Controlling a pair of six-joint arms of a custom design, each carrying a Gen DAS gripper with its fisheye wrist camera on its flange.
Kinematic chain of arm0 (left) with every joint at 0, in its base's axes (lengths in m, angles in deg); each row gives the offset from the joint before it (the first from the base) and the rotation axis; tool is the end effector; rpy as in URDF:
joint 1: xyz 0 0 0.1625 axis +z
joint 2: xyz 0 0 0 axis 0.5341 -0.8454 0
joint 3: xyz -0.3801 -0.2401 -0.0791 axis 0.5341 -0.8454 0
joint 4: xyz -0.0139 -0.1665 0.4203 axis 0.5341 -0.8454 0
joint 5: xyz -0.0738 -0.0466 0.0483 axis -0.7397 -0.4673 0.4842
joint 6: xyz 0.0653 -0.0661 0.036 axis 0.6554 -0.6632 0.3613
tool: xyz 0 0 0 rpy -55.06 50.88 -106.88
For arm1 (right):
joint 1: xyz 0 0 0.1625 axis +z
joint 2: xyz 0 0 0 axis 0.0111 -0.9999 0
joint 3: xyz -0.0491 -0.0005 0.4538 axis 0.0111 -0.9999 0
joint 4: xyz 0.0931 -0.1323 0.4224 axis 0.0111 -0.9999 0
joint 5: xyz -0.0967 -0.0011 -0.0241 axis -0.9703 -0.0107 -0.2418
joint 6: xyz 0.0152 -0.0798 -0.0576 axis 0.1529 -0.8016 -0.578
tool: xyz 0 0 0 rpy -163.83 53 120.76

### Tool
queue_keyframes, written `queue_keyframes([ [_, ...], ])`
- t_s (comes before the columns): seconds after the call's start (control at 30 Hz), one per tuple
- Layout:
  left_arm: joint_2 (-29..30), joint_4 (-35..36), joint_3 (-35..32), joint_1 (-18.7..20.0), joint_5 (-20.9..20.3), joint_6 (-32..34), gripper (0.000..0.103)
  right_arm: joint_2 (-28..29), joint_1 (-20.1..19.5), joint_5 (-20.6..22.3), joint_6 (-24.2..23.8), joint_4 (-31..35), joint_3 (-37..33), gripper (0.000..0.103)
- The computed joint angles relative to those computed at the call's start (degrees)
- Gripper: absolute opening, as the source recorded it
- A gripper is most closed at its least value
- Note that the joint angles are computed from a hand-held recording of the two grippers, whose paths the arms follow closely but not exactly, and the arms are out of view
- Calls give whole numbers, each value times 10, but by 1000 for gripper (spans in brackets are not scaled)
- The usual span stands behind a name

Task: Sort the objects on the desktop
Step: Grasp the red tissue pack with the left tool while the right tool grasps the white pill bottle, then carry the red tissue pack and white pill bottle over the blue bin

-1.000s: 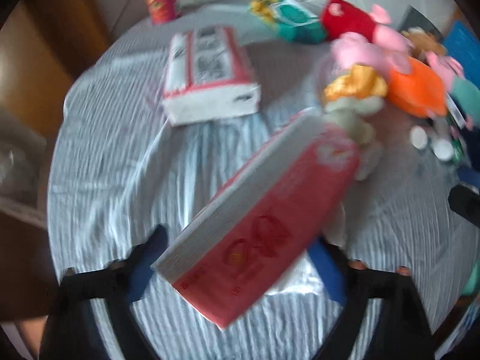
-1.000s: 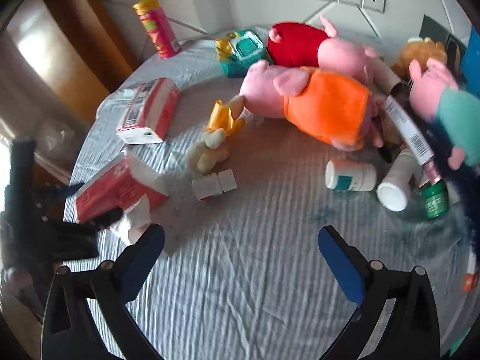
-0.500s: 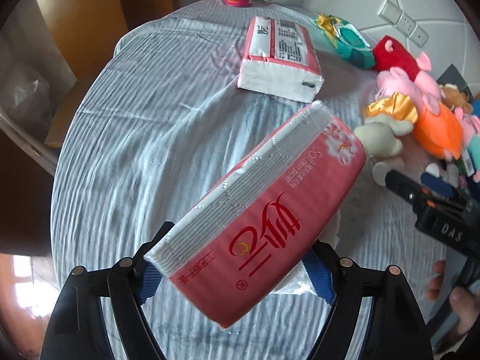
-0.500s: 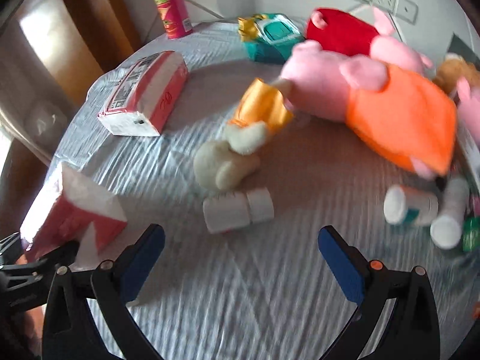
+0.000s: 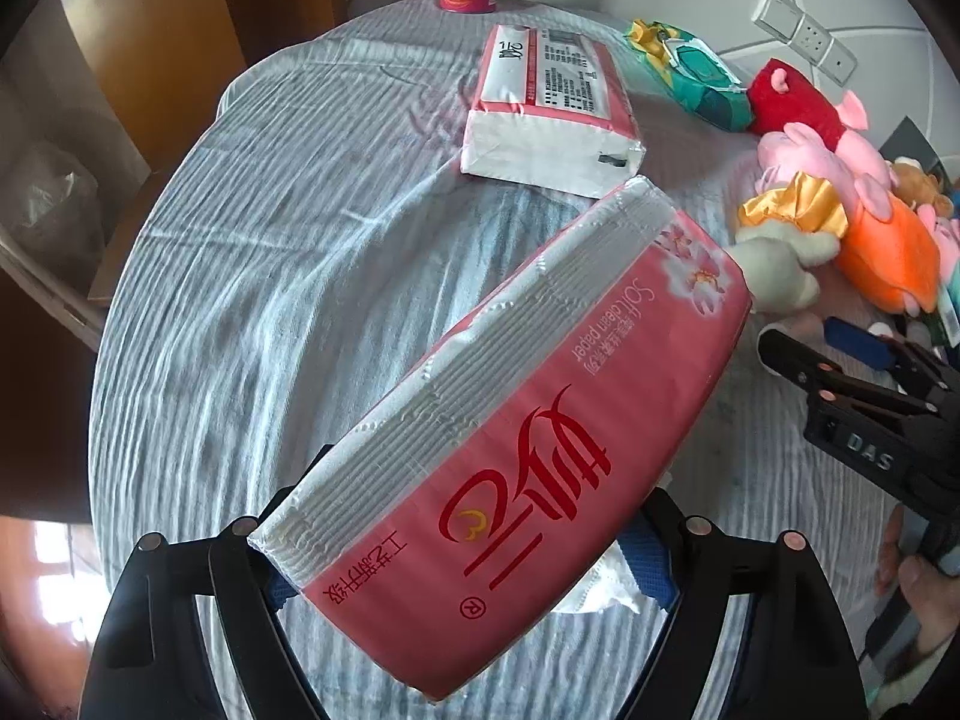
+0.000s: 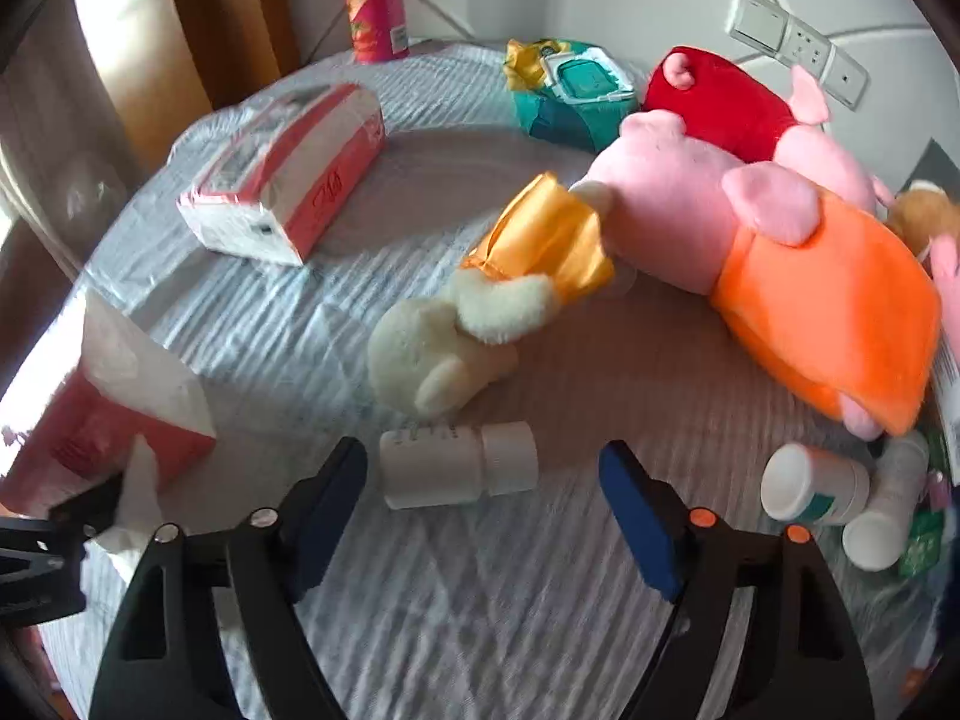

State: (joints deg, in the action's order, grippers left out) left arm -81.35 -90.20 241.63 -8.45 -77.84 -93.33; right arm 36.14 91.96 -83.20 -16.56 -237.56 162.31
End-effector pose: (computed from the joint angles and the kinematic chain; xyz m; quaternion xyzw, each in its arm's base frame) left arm -0.1192 -0.2632 0.0395 -0.1204 0.8878 -0.2375 0.3755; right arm 0.1013 -0.3833 0.0344 0.3345 -0.8838 0.1035 0.3103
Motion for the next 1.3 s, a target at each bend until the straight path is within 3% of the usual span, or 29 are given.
queue_keyframes([
  [0.07, 0, 2, 1, -3, 0, -6, 83, 8, -2, -3, -14, -1, -3, 50],
  [0.33, -12, 28, -6, -27, 2, -33, 73, -14, 1, 18, -20, 6, 12, 50],
  [0.7, -32, 124, -46, -100, 23, -83, 72, -152, 28, 63, -14, 66, 63, 50],
  [0.93, -22, 158, -73, -152, 19, -101, 72, -229, 50, 53, -16, 66, 94, 50],
  [1.1, 3, 210, -111, -188, 10, -142, 72, -324, 43, 67, -31, 111, 121, 50],
  [1.3, 84, 263, -191, -206, 17, -199, 72, -499, 2, 133, -96, 243, 129, 50],
])
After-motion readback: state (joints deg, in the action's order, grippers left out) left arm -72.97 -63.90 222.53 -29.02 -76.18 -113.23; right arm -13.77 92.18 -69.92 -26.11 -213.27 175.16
